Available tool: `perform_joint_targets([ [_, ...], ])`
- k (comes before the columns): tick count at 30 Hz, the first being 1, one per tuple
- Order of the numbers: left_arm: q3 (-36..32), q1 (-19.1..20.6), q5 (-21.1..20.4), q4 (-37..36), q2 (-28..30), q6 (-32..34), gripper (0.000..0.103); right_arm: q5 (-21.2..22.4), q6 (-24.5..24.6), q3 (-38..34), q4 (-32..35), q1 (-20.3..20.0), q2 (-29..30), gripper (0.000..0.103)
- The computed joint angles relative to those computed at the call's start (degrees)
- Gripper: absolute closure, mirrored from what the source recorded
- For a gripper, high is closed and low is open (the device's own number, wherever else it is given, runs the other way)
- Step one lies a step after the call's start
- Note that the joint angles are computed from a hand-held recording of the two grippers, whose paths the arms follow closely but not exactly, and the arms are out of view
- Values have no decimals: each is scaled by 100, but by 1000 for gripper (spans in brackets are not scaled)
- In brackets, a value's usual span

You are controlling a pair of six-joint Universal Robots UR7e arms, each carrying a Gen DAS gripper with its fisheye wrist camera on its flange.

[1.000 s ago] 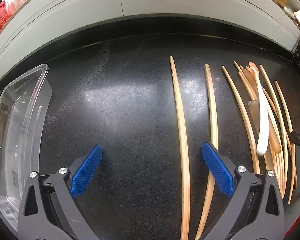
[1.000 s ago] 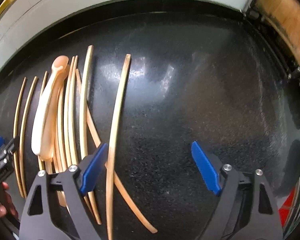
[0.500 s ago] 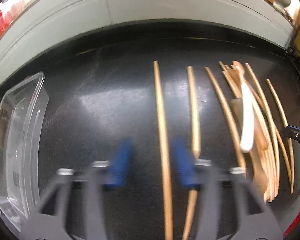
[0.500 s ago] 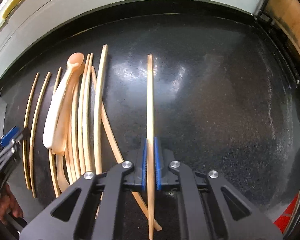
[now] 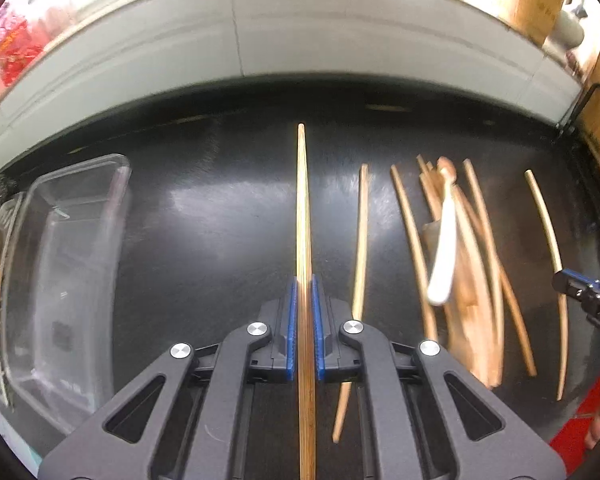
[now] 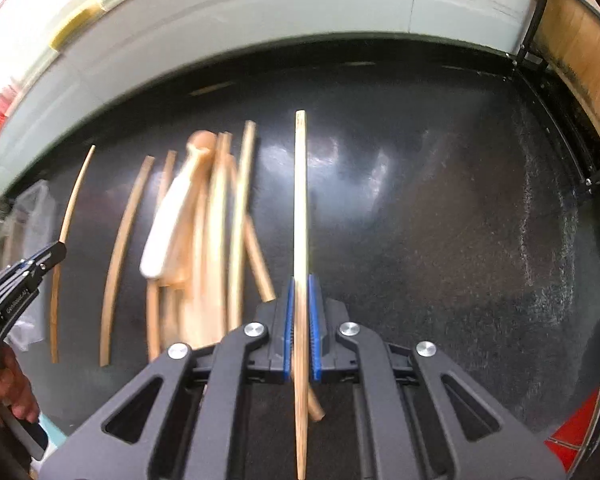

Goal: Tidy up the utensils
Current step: 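Carry the chopsticks over the clear tray and open the left tool while the right tool releases too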

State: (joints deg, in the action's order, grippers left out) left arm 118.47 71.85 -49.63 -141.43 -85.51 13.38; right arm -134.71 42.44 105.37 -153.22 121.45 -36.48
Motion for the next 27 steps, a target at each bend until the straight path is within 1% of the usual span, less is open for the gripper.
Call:
perform_joint_targets([
  [3, -87, -184, 20, 684, -417, -456, 96, 67, -153, -74, 11, 222, -119, 95],
  [6, -156, -260, 88, 1001, -736, -580, 96, 235, -269, -254, 17, 420, -141, 95],
  [7, -192, -267, 116, 1098, -854, -613, 96, 340, -375, -365, -2, 487, -113, 95],
  [10, -364, -214, 190, 1377, -1116, -761, 96, 569, -669, -834, 67, 628, 122, 95],
  [11, -464, -181, 231, 1507, -1187, -793, 96, 646, -695, -1005, 132, 697, 225, 95],
  [13, -712, -54, 232, 1774, -1282, -873, 96, 865, -853, -1389, 211, 780, 446, 95],
  [17, -1105, 296, 331, 1897, -1381, -701, 96, 1405, -1228, -2368, 401, 898, 1042, 95],
  [19, -1321, 522, 342, 1880, -1378, -586, 96, 1695, -1272, -2922, 553, 976, 1407, 95],
  [21, -1535, 711, 340, 1889, -1339, -488, 96, 2047, -1356, -3684, 811, 1013, 1888, 95],
  [24, -1898, 1062, 225, 1869, -1190, -389, 96, 2414, -1346, -4645, 1186, 1104, 2504, 95],
  [27, -2174, 1339, 123, 1835, -987, -300, 96, 2562, -1461, -5955, 1819, 1115, 3297, 95],
])
